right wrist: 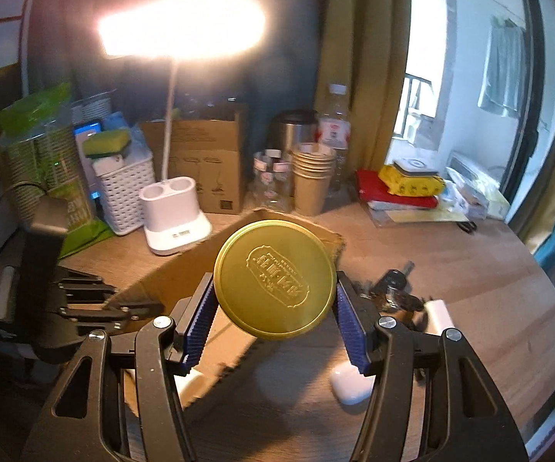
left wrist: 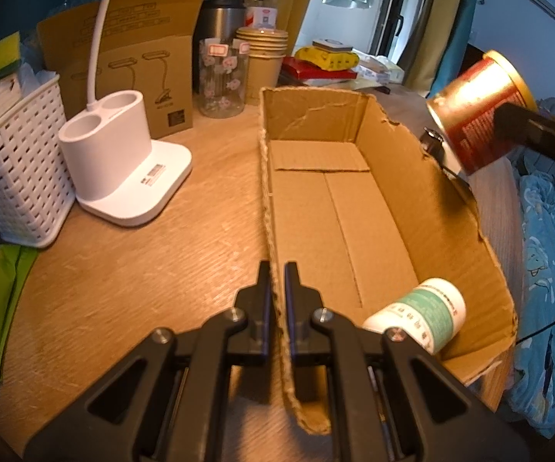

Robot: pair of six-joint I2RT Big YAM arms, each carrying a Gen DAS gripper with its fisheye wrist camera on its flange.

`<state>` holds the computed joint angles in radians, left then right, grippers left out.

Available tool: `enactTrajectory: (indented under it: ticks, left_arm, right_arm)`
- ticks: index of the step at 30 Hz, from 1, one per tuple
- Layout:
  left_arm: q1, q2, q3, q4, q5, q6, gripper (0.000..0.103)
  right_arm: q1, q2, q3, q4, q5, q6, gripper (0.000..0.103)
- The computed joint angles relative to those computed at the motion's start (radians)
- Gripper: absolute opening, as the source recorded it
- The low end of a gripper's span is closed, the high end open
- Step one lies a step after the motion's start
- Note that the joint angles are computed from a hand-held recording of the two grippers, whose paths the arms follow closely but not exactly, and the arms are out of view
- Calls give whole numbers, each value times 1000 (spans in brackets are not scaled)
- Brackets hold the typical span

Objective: Organize rigid objects
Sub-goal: 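Lift the can with the right gripper and lower it into the box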

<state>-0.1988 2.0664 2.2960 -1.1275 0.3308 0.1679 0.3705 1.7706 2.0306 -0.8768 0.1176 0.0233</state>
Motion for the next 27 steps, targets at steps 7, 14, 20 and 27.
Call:
enactTrajectory:
  ticks: [7, 14, 20, 27]
  left_arm:
    - [4, -1, -3, 3, 12, -6, 7]
    - [3, 0, -1, 3, 16, -8, 6]
    - [3, 6, 7, 0, 19, -12, 6]
    - [4, 10, 8, 9, 30, -19, 6]
  right_arm:
    - [38, 76, 84, -69, -30, -14, 61]
    - [59, 143, 156, -159, -37, -24, 61]
    - [70, 191, 219, -241, -23, -36, 61]
    - [76, 234, 282, -316, -29, -67, 61]
